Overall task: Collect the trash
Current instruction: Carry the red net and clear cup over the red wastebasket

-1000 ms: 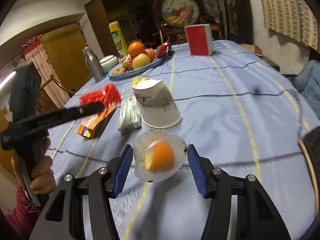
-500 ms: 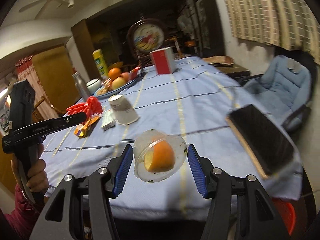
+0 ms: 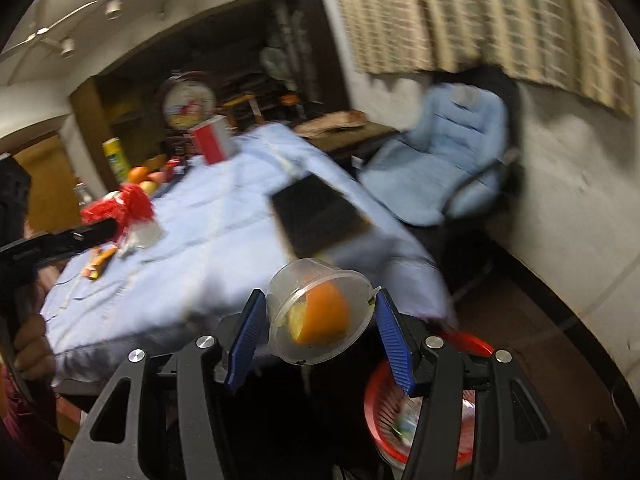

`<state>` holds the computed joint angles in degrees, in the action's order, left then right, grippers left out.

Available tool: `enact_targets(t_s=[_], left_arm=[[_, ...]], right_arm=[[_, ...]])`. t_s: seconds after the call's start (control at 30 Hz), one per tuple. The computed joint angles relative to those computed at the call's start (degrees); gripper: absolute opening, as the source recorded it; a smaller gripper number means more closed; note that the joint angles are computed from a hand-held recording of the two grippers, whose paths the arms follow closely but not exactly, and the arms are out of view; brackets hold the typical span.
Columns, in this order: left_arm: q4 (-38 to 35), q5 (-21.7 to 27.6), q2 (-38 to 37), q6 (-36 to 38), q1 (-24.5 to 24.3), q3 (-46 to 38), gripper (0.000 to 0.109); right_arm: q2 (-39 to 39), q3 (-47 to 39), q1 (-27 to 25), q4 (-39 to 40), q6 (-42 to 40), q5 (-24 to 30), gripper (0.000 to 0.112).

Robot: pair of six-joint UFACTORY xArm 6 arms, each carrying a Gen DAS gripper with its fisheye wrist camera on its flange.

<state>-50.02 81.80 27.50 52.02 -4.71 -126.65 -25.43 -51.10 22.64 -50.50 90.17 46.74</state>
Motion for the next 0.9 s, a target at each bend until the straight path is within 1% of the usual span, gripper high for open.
enact_targets(t_s=[0.1, 0.17, 0.2, 0.3, 0.43, 0.53, 0.63, 0.8, 0.87, 0.9], left_arm=[[0.73, -0.37, -3.09, 1.74, -2.51, 5.04, 0.028], [1.94, -0.31, -4.31, 2.36, -4.58, 7.36, 0.028], [2.48, -0.42, -4.79, 2.56, -5.34, 8.26, 0.028], [4.77, -0.44, -5.81, 3.20, -8.25, 10.88, 0.028], [7.16, 0.21, -6.40, 4.00, -11.43, 12.97, 0.028], [9.51, -0.62, -7.87, 5.29, -14.89, 16.31, 0.028], [11.89, -1.40, -8.81, 6.09, -17.96, 18.91, 0.029], [15.07, -2.35, -9.15, 6.11, -22.43, 21.23, 0.030], [16.48, -1.99, -8.73, 5.70, -23.82, 21.22, 0.037], [17.08, -2.09, -8.59, 5.48, -24.28, 21.23, 0.050]], right_arm=[[-2.80, 5.46, -1.22, 2.90, 0.69, 1.74, 0.058], [-2.81, 7.48, -1.85, 4.61, 0.96, 3.85, 0.078], [-3.32, 8.79, -2.36, 5.14, 1.43, 3.93, 0.079], [-6.72, 12.85, -3.79, 4.60, 3.96, 2.34, 0.079], [-12.35, 16.76, -4.03, 1.53, 8.87, 3.92, 0.082], [-17.08, 20.15, -5.08, 0.27, 11.39, 4.42, 0.083], [-21.10, 23.00, -5.99, 0.23, 12.48, 4.79, 0.083], [-25.05, 26.67, -7.47, 1.42, 12.75, 4.12, 0.083], [-26.22, 27.49, -7.49, 1.81, 12.78, 4.37, 0.083], [-26.90, 27.97, -7.49, 1.89, 12.88, 4.51, 0.083]])
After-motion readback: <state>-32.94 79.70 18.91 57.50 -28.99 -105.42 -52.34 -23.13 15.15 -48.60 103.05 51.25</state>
